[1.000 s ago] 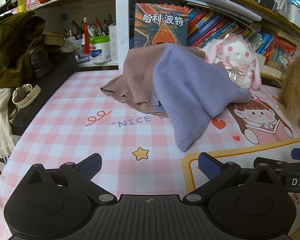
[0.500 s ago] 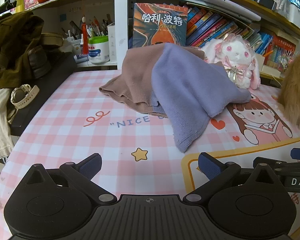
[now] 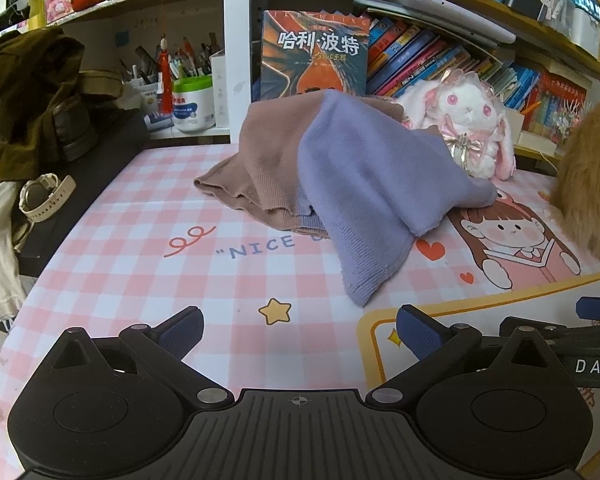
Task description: Fold clothes
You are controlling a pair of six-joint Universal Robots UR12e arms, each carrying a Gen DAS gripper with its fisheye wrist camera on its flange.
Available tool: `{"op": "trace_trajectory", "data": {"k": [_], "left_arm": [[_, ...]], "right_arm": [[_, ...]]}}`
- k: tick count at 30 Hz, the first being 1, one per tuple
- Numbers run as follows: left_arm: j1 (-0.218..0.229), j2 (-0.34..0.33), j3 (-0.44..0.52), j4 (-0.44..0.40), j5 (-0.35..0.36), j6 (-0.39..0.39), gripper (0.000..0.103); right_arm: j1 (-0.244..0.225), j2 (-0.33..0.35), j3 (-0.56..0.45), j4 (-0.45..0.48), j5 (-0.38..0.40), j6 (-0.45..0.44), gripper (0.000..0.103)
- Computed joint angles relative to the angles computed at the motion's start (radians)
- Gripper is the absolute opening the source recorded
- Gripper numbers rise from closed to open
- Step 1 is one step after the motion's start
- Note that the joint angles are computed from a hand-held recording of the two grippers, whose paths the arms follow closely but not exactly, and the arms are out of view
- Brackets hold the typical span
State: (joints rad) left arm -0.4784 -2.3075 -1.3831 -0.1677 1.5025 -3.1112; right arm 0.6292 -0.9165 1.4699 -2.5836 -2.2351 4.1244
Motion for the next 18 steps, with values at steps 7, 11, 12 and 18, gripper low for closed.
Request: {"op": "trace_trajectory", "data": {"k": [7, 11, 12, 18], "left_arm": [[-0.001, 0.004, -0.001, -0.020, -0.013, 0.009, 0.103], [-0.007, 0.004, 0.002, -0.038, -0.008, 0.007, 0.103], [-0.009, 0.004, 0.004, -0.044, -0.004, 0.005, 0.103], [-0.029, -0.012, 0.033, -0.075, 0.031, 0.005, 0.103]], "right_arm": [[0.000, -0.003, 0.004, -0.001, 0.011, 0.001, 0.103], [-0.003, -0.007, 0.013, -0.005, 0.026, -0.003, 0.103], [-0.004, -0.009, 0.017, -0.010, 0.030, -0.006, 0.103], [-0.026, -0.040, 0.075, -0.080, 0.062, 0.005, 0.103]]}}
